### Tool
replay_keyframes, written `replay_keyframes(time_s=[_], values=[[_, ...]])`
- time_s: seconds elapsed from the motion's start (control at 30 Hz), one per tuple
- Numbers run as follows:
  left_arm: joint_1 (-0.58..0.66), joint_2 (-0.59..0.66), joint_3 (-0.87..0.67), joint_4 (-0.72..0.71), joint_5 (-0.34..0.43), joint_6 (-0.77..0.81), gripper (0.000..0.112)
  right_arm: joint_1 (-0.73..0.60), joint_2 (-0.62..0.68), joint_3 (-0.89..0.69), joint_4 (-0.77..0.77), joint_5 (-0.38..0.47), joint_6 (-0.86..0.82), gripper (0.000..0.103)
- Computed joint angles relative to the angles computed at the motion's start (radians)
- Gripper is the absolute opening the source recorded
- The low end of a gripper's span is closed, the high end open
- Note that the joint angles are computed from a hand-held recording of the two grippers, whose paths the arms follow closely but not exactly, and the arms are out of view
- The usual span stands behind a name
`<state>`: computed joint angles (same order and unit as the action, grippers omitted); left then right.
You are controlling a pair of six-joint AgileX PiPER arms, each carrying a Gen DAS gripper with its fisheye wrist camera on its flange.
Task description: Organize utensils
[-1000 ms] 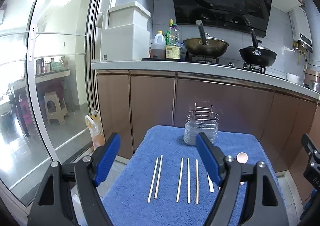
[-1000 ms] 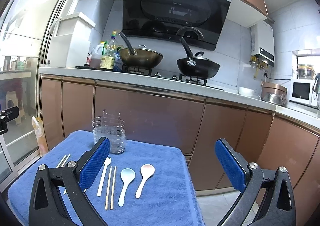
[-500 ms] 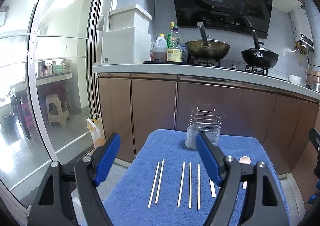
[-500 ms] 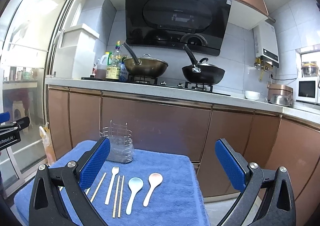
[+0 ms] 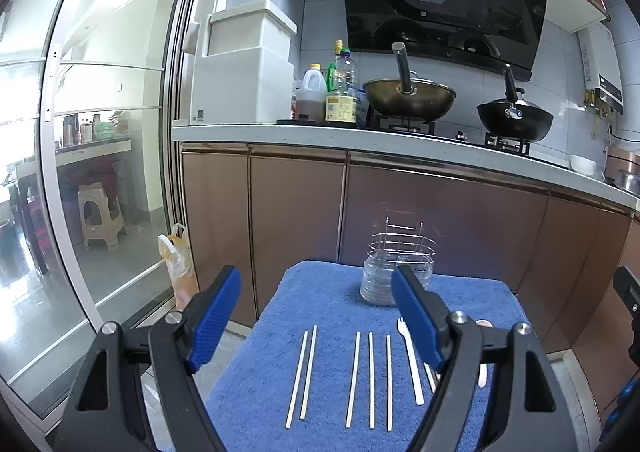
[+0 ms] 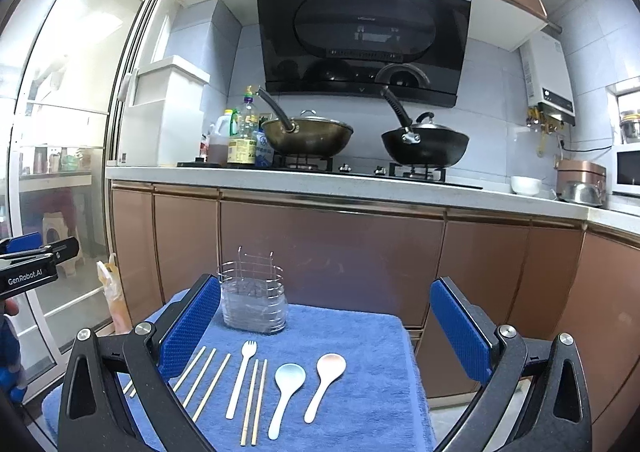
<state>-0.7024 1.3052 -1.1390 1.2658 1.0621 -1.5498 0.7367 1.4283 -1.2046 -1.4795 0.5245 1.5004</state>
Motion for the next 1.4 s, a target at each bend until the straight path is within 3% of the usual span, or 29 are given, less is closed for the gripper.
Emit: replay_keyframes(time_s=[0.13, 0.47, 0.6, 0.77, 0.9, 1.17, 1.27, 1.4], values=[[0.031, 0.018, -0.006, -0.011, -0.03, 0.016, 0.077, -0.008, 0.012, -0.008, -0.006, -0.008, 0.002, 0.103], [0.13, 0.068, -0.037, -0.07, -0.109, 0.051, 0.077, -0.08, 0.082, -0.094, 0.187, -0.074, -0.194, 0.103], [0.208, 0.066, -0.038, -0.105, -0.172, 0.06, 0.077, -0.121, 0.114, -0.142, 0.335, -0.108, -0.356, 0.103], [0.292, 0.08, -0.064, -0.159, -0.236, 0.136, 0.077, -0.195, 0.166, -0.221, 0.668, -0.148, -0.689, 0.101], [0.355, 0.121, -0.106, -0.278, -0.3, 0.274, 0.077, -0.268, 0.232, -0.3, 1.026, -0.15, -1.03, 0.089], [0.492, 0.274, -0.22, -0.7, -0.429, 0.662, 0.076, -0.37, 0.387, -0.45, 1.428, -0.056, -1.415, 0.074], [0.52, 0.378, -0.311, -0.876, -0.418, 0.827, 0.076, -0.414, 0.473, -0.537, 1.574, 0.016, -1.542, 0.066], [0.559, 0.531, -0.473, -1.105, -0.338, 1.026, 0.075, -0.461, 0.628, -0.725, 1.713, 0.169, -1.657, 0.055]])
